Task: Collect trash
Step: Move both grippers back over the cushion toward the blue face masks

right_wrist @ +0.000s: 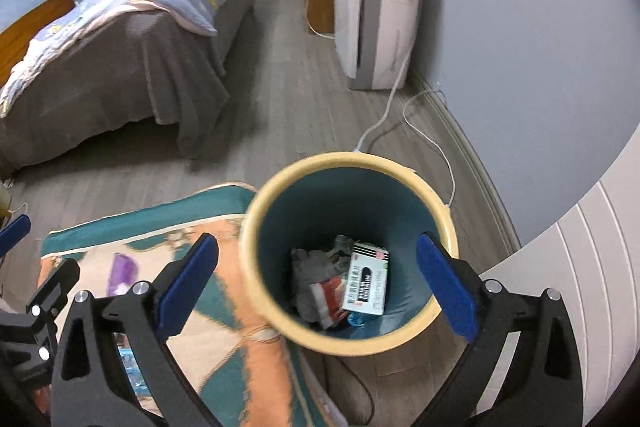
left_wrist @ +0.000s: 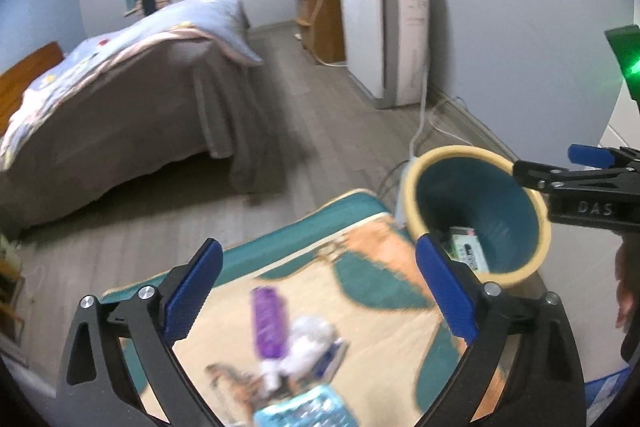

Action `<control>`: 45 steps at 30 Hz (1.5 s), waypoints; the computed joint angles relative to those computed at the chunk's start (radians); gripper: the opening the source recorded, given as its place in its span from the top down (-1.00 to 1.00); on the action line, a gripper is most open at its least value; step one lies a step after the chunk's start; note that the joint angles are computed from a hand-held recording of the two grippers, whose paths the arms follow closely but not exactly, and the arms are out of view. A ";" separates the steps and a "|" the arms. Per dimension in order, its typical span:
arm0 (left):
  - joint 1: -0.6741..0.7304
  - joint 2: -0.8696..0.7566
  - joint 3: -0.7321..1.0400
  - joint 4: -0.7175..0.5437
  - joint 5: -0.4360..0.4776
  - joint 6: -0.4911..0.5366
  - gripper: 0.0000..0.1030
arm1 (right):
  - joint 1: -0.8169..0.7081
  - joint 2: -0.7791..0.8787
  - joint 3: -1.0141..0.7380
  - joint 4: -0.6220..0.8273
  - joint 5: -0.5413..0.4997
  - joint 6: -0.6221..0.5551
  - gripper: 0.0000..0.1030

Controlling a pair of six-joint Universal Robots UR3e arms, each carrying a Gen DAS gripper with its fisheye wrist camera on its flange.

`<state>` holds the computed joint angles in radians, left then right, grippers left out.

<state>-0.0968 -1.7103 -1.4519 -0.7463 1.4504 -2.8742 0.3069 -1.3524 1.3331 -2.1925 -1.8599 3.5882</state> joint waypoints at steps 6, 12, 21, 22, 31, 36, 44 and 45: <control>0.166 0.228 -0.195 -0.027 -0.052 0.055 -0.88 | 0.105 0.024 -0.055 0.070 -0.018 0.071 -0.89; 0.344 0.436 -0.347 -0.098 -0.129 0.143 -0.89 | 0.173 0.069 -0.119 0.118 -0.035 0.111 -0.89; 0.632 0.685 -0.497 -0.252 -0.287 0.311 -0.90 | 0.261 0.151 -0.198 0.159 -0.070 0.102 -0.89; 0.651 0.703 -0.513 -0.260 -0.296 0.327 -0.90 | 0.271 0.167 -0.214 0.162 -0.071 0.100 -0.89; 0.815 0.770 -0.632 -0.338 -0.322 0.453 -0.90 | 0.344 0.301 -0.315 0.191 -0.013 0.154 -0.89; 0.804 0.718 -0.688 -0.267 -0.248 0.469 -0.90 | 0.357 0.355 -0.374 0.240 -0.005 0.169 -0.89; 0.679 0.611 -0.753 -0.161 -0.141 0.453 -0.90 | 0.351 0.408 -0.430 0.281 0.041 0.171 -0.89; 0.669 0.605 -0.763 -0.151 -0.137 0.453 -0.90 | 0.356 0.410 -0.429 0.281 0.036 0.170 -0.89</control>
